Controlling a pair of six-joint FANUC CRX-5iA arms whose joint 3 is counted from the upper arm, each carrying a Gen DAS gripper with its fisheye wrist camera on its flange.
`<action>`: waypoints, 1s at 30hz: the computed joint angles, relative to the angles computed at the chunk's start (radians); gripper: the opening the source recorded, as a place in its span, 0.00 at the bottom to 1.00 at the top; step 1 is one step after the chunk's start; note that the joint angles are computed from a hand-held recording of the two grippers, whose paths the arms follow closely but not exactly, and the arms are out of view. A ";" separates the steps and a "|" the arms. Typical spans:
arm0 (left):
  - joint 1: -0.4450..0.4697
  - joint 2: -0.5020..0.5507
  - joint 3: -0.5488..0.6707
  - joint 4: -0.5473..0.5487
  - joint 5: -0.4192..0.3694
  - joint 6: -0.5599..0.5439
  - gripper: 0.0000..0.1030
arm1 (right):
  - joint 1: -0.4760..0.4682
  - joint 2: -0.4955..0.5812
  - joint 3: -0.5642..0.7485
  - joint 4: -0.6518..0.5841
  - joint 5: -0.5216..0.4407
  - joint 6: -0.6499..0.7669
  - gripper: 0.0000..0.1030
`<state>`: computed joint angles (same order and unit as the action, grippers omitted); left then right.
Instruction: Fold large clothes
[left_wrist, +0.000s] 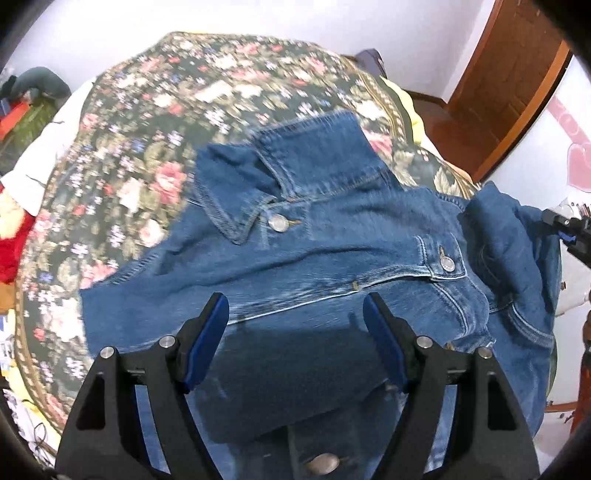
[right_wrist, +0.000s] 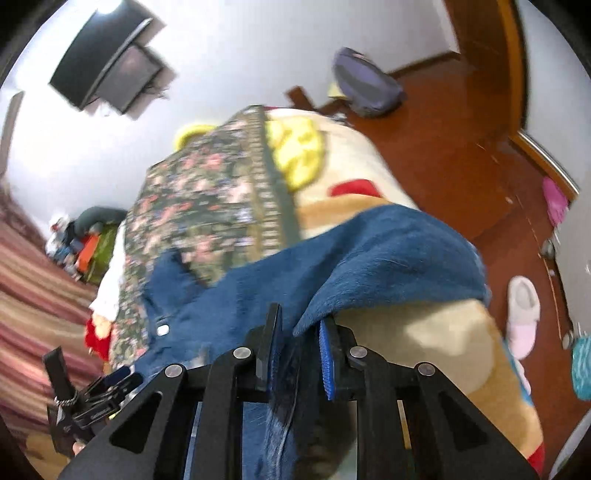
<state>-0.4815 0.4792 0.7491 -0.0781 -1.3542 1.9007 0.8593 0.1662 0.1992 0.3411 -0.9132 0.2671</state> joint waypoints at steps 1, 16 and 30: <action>0.001 -0.012 -0.011 -0.006 0.007 -0.001 0.72 | 0.014 0.016 0.030 -0.001 -0.006 0.017 0.16; 0.048 -0.265 -0.312 -0.011 0.152 -0.019 0.72 | 0.154 0.373 0.595 -0.147 -0.183 0.328 0.16; 0.028 -0.237 -0.275 -0.021 0.089 -0.008 0.72 | 0.072 0.422 0.690 -0.481 -0.399 0.466 0.16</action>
<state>-0.4537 0.2418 0.4744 -0.0993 -1.2649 1.8928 0.9310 0.5882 0.8896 -0.1400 -1.3120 0.7329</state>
